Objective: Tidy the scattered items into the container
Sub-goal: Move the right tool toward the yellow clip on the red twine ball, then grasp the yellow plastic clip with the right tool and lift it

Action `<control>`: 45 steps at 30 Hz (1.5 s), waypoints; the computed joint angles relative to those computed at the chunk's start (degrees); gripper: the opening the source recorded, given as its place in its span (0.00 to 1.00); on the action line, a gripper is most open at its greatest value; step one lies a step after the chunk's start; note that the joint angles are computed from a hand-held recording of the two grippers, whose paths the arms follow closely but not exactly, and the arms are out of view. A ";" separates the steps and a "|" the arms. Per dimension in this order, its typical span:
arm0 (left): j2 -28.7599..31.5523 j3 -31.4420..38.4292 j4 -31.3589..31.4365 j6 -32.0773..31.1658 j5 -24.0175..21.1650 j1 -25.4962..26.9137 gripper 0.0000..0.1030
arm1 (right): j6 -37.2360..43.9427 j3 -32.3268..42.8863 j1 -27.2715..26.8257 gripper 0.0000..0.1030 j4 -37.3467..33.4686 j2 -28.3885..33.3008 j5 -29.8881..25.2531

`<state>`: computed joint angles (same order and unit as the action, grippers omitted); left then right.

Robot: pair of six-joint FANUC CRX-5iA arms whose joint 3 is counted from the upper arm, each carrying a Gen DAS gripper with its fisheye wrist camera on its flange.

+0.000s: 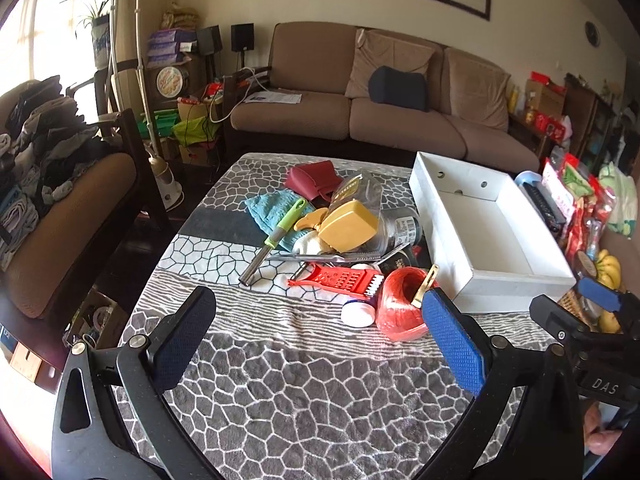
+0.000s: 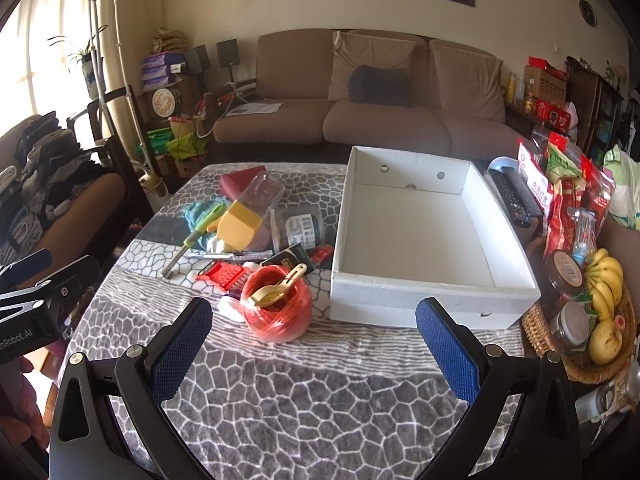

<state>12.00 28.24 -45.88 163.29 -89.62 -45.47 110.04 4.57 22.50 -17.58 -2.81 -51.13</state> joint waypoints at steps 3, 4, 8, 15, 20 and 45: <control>-1.48 -2.94 1.23 0.99 1.74 1.46 1.00 | 0.16 -0.33 0.63 1.00 -0.77 0.63 -0.08; -1.82 -3.86 1.59 1.39 2.43 1.90 1.00 | 0.62 -0.27 0.46 1.00 -1.57 1.00 -0.35; -3.21 -8.45 4.48 3.30 6.36 4.54 1.00 | 2.51 2.51 -2.93 1.00 -8.98 4.45 -4.40; -3.20 -14.58 8.81 3.76 14.97 7.97 1.00 | 3.40 3.90 -7.35 1.00 -17.15 8.85 -6.49; -0.51 -14.32 9.07 1.50 16.78 8.77 1.00 | 8.11 1.39 -7.14 1.00 -18.86 8.88 -3.18; -3.55 -22.68 11.24 2.85 30.33 11.88 0.96 | -2.49 6.63 3.12 0.35 -9.23 18.04 -1.07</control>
<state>8.45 5.56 -34.64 166.14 -59.29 -33.59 107.54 11.20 25.62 -26.82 15.23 -52.20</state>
